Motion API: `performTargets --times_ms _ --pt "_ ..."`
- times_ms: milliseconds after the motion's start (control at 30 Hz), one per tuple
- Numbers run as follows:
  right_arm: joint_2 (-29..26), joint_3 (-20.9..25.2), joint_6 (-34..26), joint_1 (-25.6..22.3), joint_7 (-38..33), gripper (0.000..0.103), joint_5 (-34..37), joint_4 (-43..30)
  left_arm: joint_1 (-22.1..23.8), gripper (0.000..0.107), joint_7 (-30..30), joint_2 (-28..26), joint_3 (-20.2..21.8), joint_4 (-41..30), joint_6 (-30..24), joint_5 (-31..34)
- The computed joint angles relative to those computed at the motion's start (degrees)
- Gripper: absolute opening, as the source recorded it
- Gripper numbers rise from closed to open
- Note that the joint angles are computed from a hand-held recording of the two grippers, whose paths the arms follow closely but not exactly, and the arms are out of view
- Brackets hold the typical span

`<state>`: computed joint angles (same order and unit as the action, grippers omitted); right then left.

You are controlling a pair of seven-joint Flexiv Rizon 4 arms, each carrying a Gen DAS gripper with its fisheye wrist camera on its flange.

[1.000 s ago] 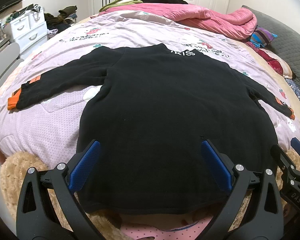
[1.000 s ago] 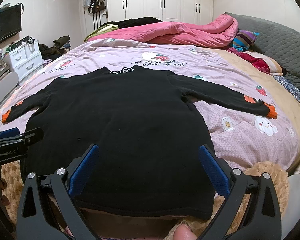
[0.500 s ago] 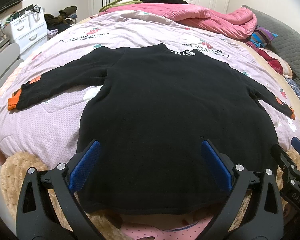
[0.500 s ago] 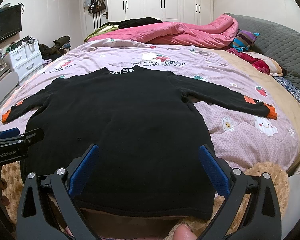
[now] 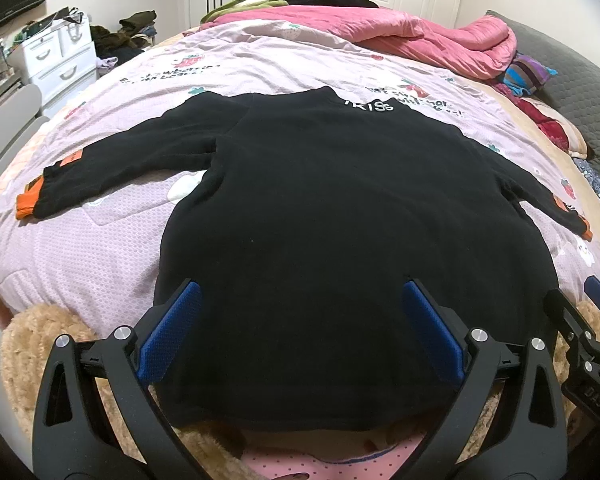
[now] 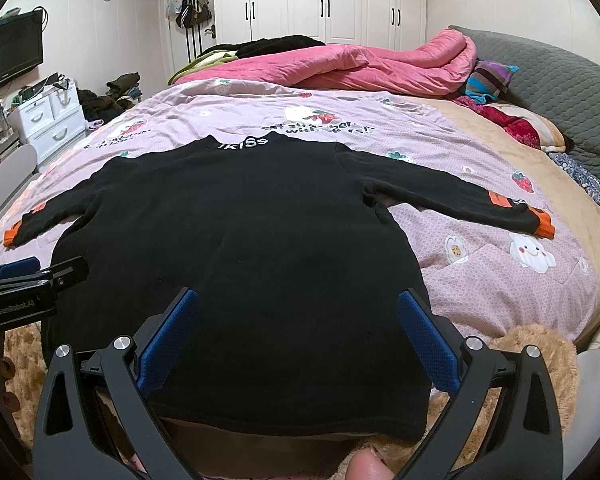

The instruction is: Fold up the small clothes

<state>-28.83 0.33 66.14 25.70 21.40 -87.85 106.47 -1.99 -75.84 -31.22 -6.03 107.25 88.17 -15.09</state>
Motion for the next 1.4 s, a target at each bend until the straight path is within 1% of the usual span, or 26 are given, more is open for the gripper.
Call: performTargets --times_ms 267,367,633,767,933,1067,1267,1400 --pt "-0.5 -0.3 0.5 0.3 -1.3 0.099 1.4 -1.0 -0.6 0.094 -0.3 -1.0 0.5 -1.4 -0.8 0.3" --pt "-0.9 -0.6 0.9 0.1 -1.7 0.099 2.0 -1.4 -1.9 0.094 -0.9 -1.8 1.9 -3.0 -2.0 0.8" --pt "-2.4 -1.8 3.3 -0.4 -3.5 0.099 3.7 -3.3 -2.3 0.094 -1.4 -3.7 2.1 -6.7 -4.0 1.0" --pt "-3.5 -2.7 5.2 -0.6 -5.4 0.099 5.9 -5.5 -3.4 0.094 -2.3 -4.9 3.4 -9.6 -5.7 1.4" --pt "-4.8 -4.2 6.9 -0.2 -7.4 0.099 8.9 -7.8 -3.6 0.094 -3.3 -6.3 3.5 -12.5 -7.3 1.5" --pt "-5.8 -5.2 8.0 0.5 -10.3 0.099 12.8 -9.5 -4.4 0.094 -4.5 -7.6 4.8 -15.7 -9.1 2.1" --pt "-7.3 -7.3 8.5 1.7 -15.3 0.099 18.9 -12.6 -4.9 0.094 -5.5 -9.4 5.5 -20.7 -11.3 3.3" --pt "-8.1 -8.7 8.8 2.3 -18.0 0.099 22.9 -14.4 -5.4 0.094 -5.7 -11.3 5.8 -25.3 -14.0 4.1"
